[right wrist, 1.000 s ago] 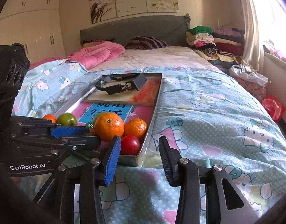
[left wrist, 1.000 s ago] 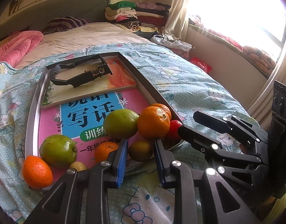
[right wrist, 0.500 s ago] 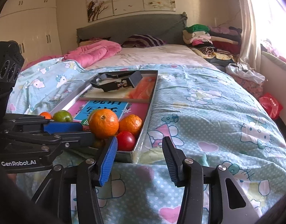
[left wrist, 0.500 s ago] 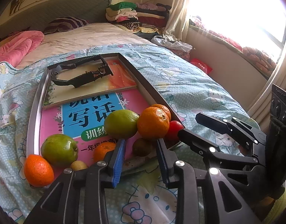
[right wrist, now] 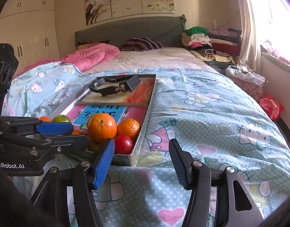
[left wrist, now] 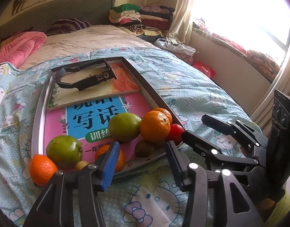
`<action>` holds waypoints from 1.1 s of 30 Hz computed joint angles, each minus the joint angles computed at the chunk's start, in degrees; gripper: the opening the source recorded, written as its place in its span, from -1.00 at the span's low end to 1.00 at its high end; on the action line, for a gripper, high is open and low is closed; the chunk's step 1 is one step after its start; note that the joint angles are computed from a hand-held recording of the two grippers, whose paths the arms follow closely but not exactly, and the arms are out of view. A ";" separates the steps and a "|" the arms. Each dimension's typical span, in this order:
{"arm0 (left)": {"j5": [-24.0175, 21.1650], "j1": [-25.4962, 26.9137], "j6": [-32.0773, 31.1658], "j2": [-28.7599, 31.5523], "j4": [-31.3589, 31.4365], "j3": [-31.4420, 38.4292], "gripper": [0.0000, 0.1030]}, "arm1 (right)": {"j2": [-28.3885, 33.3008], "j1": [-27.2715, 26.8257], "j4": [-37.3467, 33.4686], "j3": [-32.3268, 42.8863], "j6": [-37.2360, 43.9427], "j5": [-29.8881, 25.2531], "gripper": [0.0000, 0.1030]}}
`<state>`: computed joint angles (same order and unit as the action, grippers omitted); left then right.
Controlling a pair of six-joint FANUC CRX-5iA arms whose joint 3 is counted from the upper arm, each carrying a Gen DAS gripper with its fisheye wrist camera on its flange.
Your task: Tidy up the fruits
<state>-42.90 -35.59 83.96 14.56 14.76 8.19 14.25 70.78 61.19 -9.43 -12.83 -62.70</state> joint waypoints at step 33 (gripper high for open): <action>-0.61 0.01 23.13 -13.43 -17.38 -9.74 0.63 | 3.33 7.45 1.62 5.56 -2.27 -3.15 0.53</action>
<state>-43.51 -35.58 107.10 1.13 -2.63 -1.55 17.59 78.23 62.81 -3.87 -15.10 -65.86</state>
